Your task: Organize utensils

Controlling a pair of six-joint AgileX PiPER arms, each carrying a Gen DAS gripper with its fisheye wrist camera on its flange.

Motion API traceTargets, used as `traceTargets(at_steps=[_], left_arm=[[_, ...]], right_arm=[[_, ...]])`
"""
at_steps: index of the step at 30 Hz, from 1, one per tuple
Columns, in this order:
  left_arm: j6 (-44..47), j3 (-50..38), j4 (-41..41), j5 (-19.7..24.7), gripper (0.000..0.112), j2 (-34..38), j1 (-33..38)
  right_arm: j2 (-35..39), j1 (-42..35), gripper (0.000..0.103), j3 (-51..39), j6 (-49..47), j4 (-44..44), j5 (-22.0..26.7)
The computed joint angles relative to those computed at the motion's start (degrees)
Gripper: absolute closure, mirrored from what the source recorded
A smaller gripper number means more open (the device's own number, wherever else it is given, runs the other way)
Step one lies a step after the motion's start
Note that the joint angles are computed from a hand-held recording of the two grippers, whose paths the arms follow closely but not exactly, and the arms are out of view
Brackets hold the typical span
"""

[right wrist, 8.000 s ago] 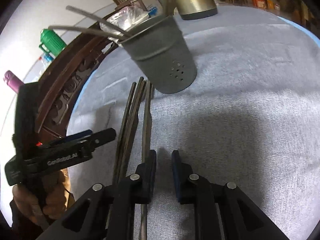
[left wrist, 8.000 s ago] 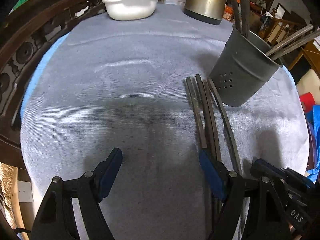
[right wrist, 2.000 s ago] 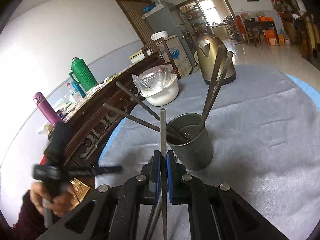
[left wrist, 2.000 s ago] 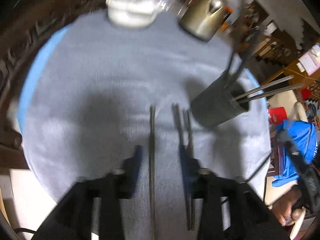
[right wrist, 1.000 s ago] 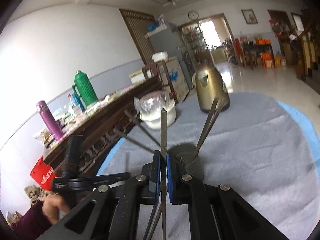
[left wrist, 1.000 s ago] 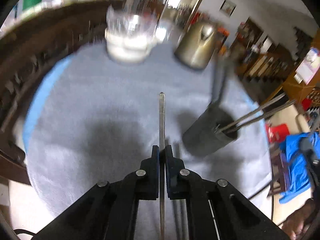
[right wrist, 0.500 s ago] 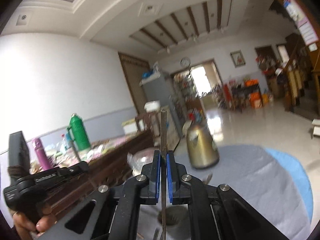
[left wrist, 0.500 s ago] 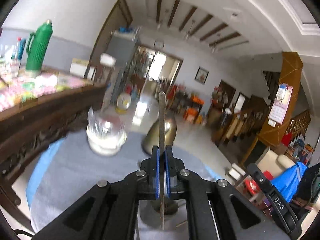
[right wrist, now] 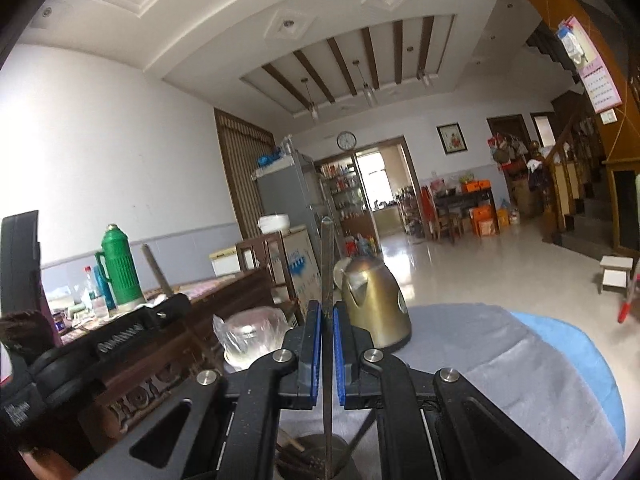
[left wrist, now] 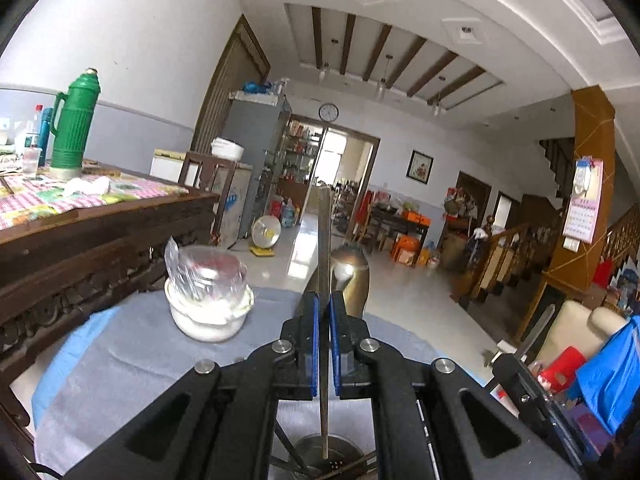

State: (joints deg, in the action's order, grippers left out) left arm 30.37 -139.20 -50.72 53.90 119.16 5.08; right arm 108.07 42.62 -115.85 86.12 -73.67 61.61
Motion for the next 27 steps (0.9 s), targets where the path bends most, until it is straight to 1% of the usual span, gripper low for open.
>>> traceTargets(at_steps=[4, 7, 8, 10, 13, 14, 15, 17, 19, 21, 22, 23, 25, 27], left_arm=[[2.3, 3.6, 1.6, -1.7, 0.107, -0.8, -1.5], [2.2, 2.7, 4.5, 0.7, 0.107, -0.3, -2.3], [2.5, 2.5, 4.6, 1.6, 0.107, -0.1, -2.1], [2.8, 2.1, 4.8, 3.6, 0.107, -0.2, -1.7], [3.6, 1.7, 3.9, 6.4, 0.104, -0.7, -0.1], [4.2, 2.1, 3.3, 6.8, 0.097, -1.2, 0.5], [6.1, 4.7, 1.5, 6.6, 0.086, -3.0, 1.8], [9.7, 10.1, -1.3, 4.8, 0.074, -6.4, 3.5], [14.1, 14.4, -4.7, 4.3, 0.068, -9.4, 6.0], [18.0, 19.0, -6.8, 3.1, 0.058, -12.6, 8.4], [19.2, 21.0, -7.6, 2.5, 0.054, -13.9, 9.4], [20.3, 22.7, -8.3, 2.4, 0.048, -14.9, 10.5], [22.2, 25.8, -9.3, 2.8, 0.045, -16.5, 13.0], [23.2, 29.3, -8.2, 2.5, 0.039, -17.9, 14.8]], right_arm=[[-1.3, -0.3, 0.097, 2.4, -0.4, 2.1, -1.1], [-2.7, -0.9, 0.096, 4.3, -1.0, 4.8, -2.3], [-3.3, -1.3, 0.096, 4.9, -1.3, 6.1, -3.1], [-4.5, -0.9, 0.095, 6.1, -1.3, 7.7, -3.2], [-6.6, -1.3, 0.095, 8.4, -1.3, 10.4, -4.7], [-7.3, -1.7, 0.095, 9.2, -1.3, 11.3, -5.4], [-7.8, -1.7, 0.095, 9.8, -1.0, 11.7, -5.8], [-9.3, -1.1, 0.094, 11.5, 0.5, 11.2, -5.9], [-10.9, -0.1, 0.094, 13.2, 2.8, 9.6, -5.3], [-13.5, 0.7, 0.092, 16.7, 6.8, 7.2, -5.7], [-14.8, 1.5, 0.091, 18.5, 9.0, 6.0, -5.4], [-15.9, 2.2, 0.090, 20.1, 10.8, 4.9, -4.8], [-17.7, 3.7, 0.090, 22.8, 13.7, 3.2, -3.5], [-18.9, 5.2, 0.090, 25.2, 15.7, 2.2, -1.8]])
